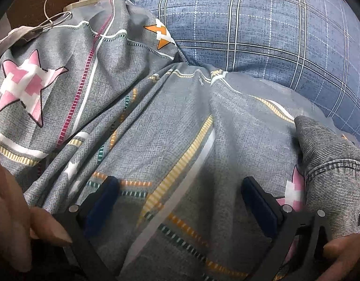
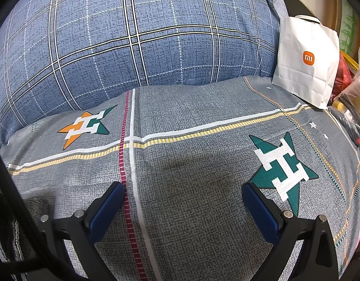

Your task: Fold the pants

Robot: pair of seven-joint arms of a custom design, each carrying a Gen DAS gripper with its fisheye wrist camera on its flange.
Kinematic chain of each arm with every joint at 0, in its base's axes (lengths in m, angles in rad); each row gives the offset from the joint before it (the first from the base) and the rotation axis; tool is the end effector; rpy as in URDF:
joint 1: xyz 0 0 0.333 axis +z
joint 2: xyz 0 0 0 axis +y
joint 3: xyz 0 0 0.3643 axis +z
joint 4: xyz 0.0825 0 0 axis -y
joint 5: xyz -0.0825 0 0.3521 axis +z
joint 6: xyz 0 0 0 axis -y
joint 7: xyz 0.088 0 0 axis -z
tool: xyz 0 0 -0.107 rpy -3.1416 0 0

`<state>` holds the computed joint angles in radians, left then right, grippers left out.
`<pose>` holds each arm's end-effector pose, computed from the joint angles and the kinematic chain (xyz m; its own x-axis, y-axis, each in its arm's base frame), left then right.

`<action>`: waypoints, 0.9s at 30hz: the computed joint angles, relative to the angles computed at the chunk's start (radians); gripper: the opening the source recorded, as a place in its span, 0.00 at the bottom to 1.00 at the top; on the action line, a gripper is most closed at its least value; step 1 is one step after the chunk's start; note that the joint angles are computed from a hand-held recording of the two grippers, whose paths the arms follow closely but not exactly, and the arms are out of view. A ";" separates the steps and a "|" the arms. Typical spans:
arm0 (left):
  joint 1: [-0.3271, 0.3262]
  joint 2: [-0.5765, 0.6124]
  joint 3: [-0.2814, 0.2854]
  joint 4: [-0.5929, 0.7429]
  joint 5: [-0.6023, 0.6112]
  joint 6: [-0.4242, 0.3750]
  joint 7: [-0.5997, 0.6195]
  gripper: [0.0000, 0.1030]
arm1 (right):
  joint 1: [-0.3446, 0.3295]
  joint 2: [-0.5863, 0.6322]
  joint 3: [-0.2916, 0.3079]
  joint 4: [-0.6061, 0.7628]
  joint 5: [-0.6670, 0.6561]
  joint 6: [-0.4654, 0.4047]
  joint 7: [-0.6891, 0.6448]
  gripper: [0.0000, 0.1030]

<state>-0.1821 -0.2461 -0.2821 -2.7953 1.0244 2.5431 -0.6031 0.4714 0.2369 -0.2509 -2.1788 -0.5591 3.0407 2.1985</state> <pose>0.2991 -0.1596 0.3456 0.7293 -0.6820 0.0545 -0.5354 -0.6186 -0.5751 0.5604 0.1765 0.4178 0.1376 -0.9888 0.0578 -0.7809 -0.1443 -0.6077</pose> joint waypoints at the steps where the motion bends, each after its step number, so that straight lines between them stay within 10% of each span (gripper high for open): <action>1: -0.001 0.001 0.000 0.001 -0.002 0.000 0.002 1.00 | 0.000 0.000 0.000 0.000 0.000 0.000 0.000 0.99; 27: 0.003 -0.030 -0.008 -0.019 0.019 0.016 -0.038 1.00 | 0.003 0.000 -0.003 0.000 0.001 0.000 -0.001 0.99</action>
